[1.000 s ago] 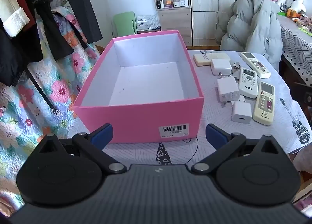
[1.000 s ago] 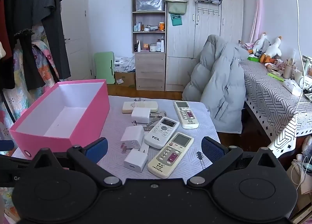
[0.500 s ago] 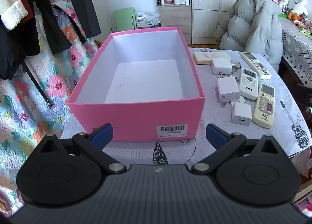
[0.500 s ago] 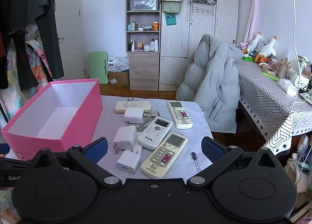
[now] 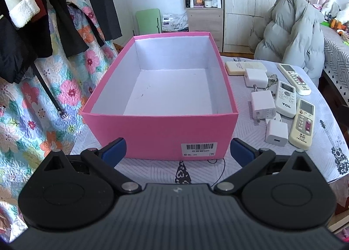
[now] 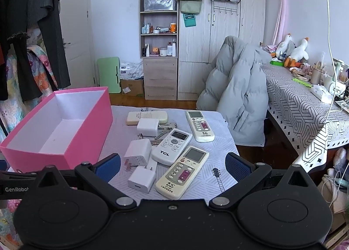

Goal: Organize rigid objects

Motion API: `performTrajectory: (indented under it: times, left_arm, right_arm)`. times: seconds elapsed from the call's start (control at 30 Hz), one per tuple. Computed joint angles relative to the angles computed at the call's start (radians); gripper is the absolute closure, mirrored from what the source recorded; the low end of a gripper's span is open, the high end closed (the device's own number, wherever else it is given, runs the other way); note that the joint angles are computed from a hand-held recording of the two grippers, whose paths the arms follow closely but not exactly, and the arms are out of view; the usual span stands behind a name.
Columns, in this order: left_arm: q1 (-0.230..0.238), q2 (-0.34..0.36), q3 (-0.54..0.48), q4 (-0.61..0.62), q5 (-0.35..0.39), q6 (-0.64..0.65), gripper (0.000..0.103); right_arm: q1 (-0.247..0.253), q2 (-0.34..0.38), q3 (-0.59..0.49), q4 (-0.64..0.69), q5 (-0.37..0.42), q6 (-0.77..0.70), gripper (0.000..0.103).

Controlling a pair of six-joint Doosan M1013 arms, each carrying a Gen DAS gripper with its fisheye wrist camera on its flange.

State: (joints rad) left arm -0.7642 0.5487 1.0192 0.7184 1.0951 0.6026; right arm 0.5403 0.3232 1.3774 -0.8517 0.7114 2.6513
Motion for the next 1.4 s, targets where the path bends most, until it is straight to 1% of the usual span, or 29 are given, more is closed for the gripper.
performTrajectory:
  times: [0.23, 0.3, 0.4, 0.7, 1.1, 1.27, 1.4]
  left_arm:
    - [-0.006, -0.01, 0.016, 0.029, -0.02, -0.029, 0.0]
    - [-0.006, -0.013, 0.02, 0.034, -0.029, -0.035, 0.0]
    - [-0.008, -0.016, 0.025, 0.039, -0.036, -0.037, 0.0]
    - [-0.011, -0.026, 0.039, 0.055, -0.051, -0.05, 0.0]
    - [-0.003, -0.028, 0.039, 0.019, -0.065, -0.012, 0.001]
    - [0.007, -0.036, 0.048, -0.021, -0.091, -0.016, 0.002]
    - [0.007, -0.036, 0.051, -0.009, -0.091, -0.028, 0.003]
  right_arm:
    - [0.005, -0.007, 0.017, -0.054, -0.026, 0.057, 0.0]
    - [0.007, -0.014, 0.032, -0.108, -0.043, 0.119, 0.0]
    - [0.006, -0.02, 0.041, -0.14, -0.053, 0.157, 0.0]
    - [0.006, -0.014, 0.034, -0.116, -0.055, 0.124, 0.0]
    - [0.006, -0.006, 0.021, -0.08, -0.037, 0.074, 0.0]
    - [0.006, -0.004, 0.018, -0.056, -0.029, 0.05, 0.0]
    - [0.005, -0.002, 0.016, -0.046, -0.028, 0.038, 0.0]
